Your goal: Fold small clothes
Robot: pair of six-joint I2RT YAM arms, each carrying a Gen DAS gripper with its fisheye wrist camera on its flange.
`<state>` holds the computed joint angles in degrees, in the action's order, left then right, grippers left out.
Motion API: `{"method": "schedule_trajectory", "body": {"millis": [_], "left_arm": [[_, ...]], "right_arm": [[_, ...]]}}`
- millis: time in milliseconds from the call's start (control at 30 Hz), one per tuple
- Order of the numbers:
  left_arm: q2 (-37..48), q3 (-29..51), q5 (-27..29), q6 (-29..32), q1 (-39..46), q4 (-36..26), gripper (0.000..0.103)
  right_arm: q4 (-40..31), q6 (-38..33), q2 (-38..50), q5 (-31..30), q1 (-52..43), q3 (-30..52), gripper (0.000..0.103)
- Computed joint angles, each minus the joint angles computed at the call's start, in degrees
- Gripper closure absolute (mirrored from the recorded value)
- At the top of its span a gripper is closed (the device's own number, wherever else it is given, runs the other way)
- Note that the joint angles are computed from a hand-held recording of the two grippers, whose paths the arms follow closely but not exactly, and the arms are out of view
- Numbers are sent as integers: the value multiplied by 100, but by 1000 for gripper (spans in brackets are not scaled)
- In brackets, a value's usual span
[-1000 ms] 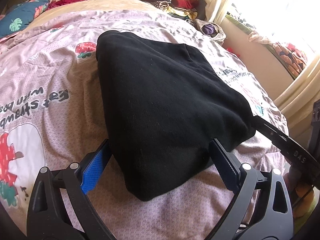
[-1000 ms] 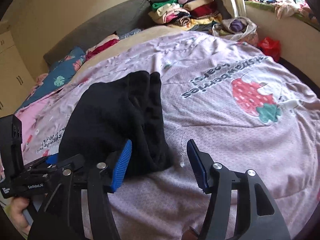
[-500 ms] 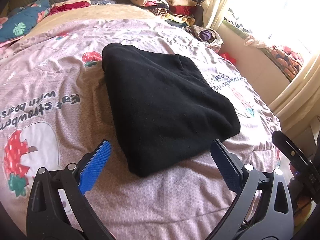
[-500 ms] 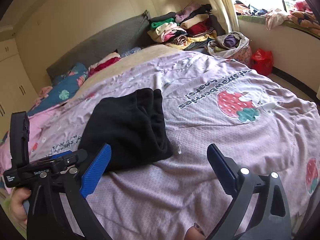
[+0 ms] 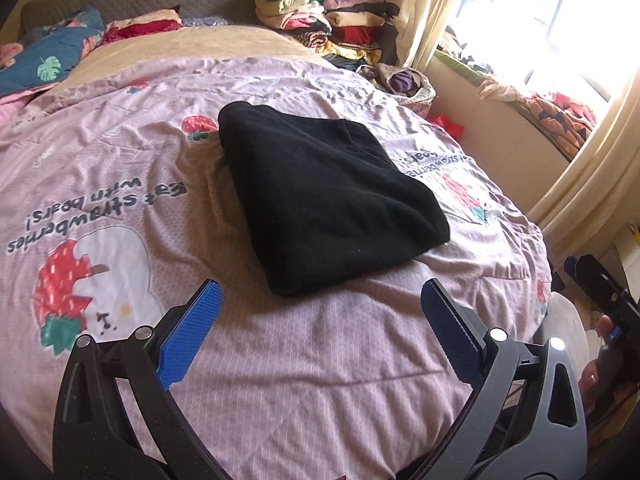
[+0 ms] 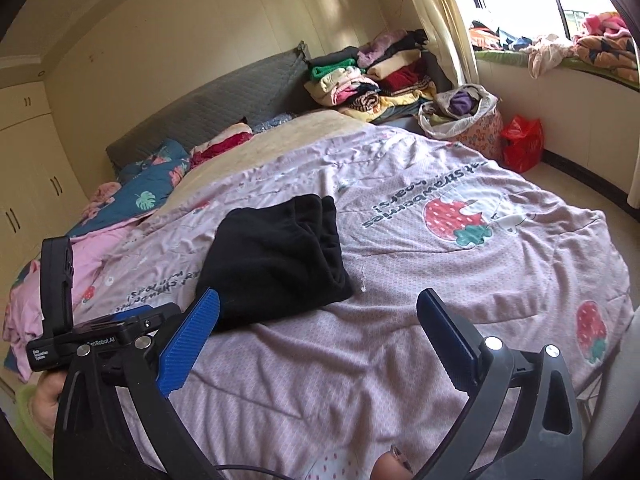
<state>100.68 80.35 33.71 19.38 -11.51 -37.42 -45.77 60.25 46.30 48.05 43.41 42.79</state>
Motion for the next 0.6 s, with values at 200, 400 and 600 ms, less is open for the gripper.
{"method": "schedule_trajectory", "body": {"millis": [200,400,600], "left_arm": [[-394,-284,335,286,269,-220,9],[-798,-682,526,596,586,-261,9],[-1085,-1092,604,893,850,-186,9]], "right_arm": [[-1041,972,222,649,1156,526,5],[-1749,1791,646,800,2083,976,5],[-1954,2317,1436,773,2436,1184,4]]}}
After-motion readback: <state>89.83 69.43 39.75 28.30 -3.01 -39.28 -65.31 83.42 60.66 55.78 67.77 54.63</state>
